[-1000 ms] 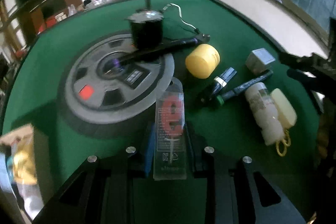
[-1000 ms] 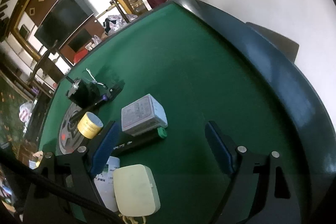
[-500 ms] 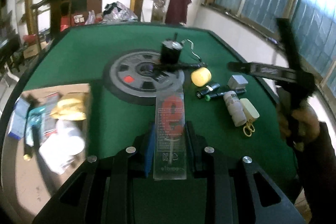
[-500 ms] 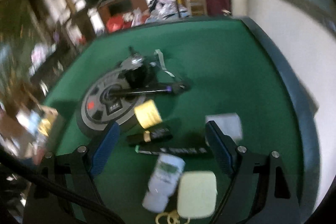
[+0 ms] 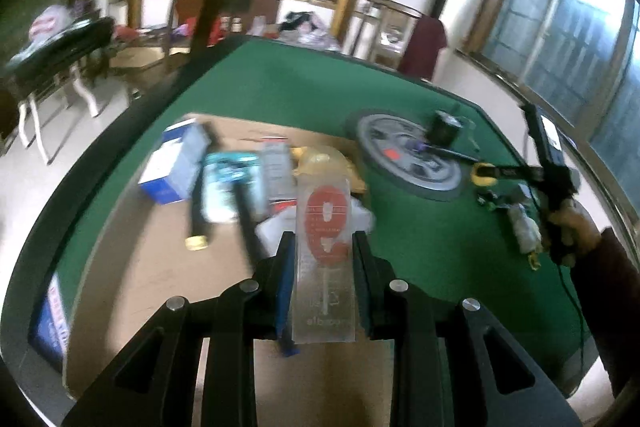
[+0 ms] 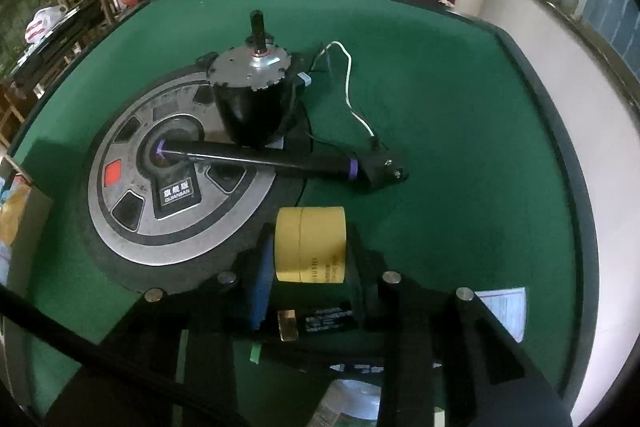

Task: Organize objects
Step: 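Carry the package and tape roll into the cardboard box and open both tools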

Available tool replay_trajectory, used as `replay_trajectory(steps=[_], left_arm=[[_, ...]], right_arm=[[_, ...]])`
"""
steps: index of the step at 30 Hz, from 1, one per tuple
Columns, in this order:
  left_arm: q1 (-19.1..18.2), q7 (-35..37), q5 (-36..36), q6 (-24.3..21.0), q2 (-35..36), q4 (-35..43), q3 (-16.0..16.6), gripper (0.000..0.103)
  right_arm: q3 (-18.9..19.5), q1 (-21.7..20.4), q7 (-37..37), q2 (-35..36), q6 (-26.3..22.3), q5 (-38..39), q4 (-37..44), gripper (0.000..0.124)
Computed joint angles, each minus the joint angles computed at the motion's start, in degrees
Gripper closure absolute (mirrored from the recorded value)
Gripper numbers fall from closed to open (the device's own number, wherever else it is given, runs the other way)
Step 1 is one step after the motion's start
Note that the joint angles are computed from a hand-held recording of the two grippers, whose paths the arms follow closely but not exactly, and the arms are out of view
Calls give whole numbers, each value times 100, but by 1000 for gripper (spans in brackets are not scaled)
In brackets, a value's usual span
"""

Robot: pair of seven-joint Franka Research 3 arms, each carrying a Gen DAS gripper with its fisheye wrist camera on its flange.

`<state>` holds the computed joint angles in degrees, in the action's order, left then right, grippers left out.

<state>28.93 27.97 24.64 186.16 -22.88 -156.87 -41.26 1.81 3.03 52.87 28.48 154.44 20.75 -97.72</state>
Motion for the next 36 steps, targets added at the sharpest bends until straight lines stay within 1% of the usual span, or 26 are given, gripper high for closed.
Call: replay_trajectory(steps=[2, 3, 4, 6, 7, 9, 10, 11, 14, 16, 17, 19, 20, 21, 23, 24, 25, 26, 28, 30, 31, 33, 35, 36], left_arm=[[137, -75, -39, 60, -103, -134, -86, 80], [144, -88, -69, 74, -139, -207, -67, 80], [121, -86, -99, 82, -139, -264, -15, 80], [50, -73, -171, 86, -136, -388, 124, 80], [26, -61, -201, 59, -152, -436, 174, 80], [-82, 3, -206, -23, -190, -523, 351, 80], [-130, 20, -201, -100, -192, -540, 416, 80], [-200, 19, -190, -204, -190, -560, 505, 80], [-475, 29, -65, -403, -147, -597, 859, 80], [-748, 78, 32, -479, -45, -616, 1194, 80], [-917, 128, 67, -535, 34, -614, 1386, 80], [-1056, 150, 165, -611, 147, -589, 1589, 80], [-1062, 161, 238, -638, 210, -554, 1650, 80], [-1090, 198, 304, -708, 288, -493, 1742, 80], [-1272, 296, 367, -947, 428, -347, 2049, 80], [-1420, 386, 357, -1039, 507, -285, 2259, 80], [-1661, 559, 274, -1141, 604, -212, 2552, 79], [-1751, 600, 283, -1218, 646, -168, 2668, 79], [-1594, 375, 608, -1374, 689, -68, 2563, 79], [-1644, 263, 730, -1160, 722, -119, 2700, 79], [-1613, 174, 796, -1060, 714, -159, 2705, 79], [-1431, -56, 971, -824, 623, -291, 2592, 78], [-1277, -195, 1029, -661, 485, -432, 2478, 77], [-1232, -226, 1011, -583, 403, -506, 2443, 74]], right_arm=[[88, -84, -57, -122, 18, 176, -153, 95], [147, -141, -124, -223, 53, 312, -274, 95], [191, -185, -193, -318, 64, 430, -373, 95], [385, -363, -493, -584, 6, 898, -606, 95], [475, -429, -661, -731, -71, 1169, -718, 95], [641, -573, -1158, -1095, -401, 1814, -969, 95], [638, -527, -1251, -1215, -487, 1959, -1059, 95], [669, -521, -1444, -1425, -672, 2195, -1225, 95], [695, -378, -1948, -1933, -1157, 2737, -1655, 94], [679, -217, -2155, -2229, -1583, 2966, -1922, 94], [660, -120, -2232, -2329, -1705, 3039, -2042, 94], [632, 107, -2309, -2465, -1910, 3099, -2216, 94], [634, 243, -2346, -2528, -1986, 3092, -2312, 94], [618, 362, -2391, -2578, -1994, 3097, -2401, 94], [609, 632, -2429, -2630, -1940, 3061, -2544, 94], [581, 743, -2419, -2624, -1941, 3029, -2568, 94], [562, 864, -2390, -2634, -1919, 2987, -2611, 94], [548, 994, -2358, -2615, -1848, 2923, -2645, 94], [533, 1213, -2269, -2563, -1685, 2712, -2697, 94], [535, 1378, -2165, -2594, -1498, 2545, -2811, 94], [542, 1453, -2102, -2577, -1396, 2439, -2844, 94], [550, 1569, -1974, -2529, -1224, 2214, -2888, 94], [581, 1692, -1787, -2473, -913, 1919, -2972, 94], [559, 1691, -1787, -2464, -889, 1855, -2990, 94]])
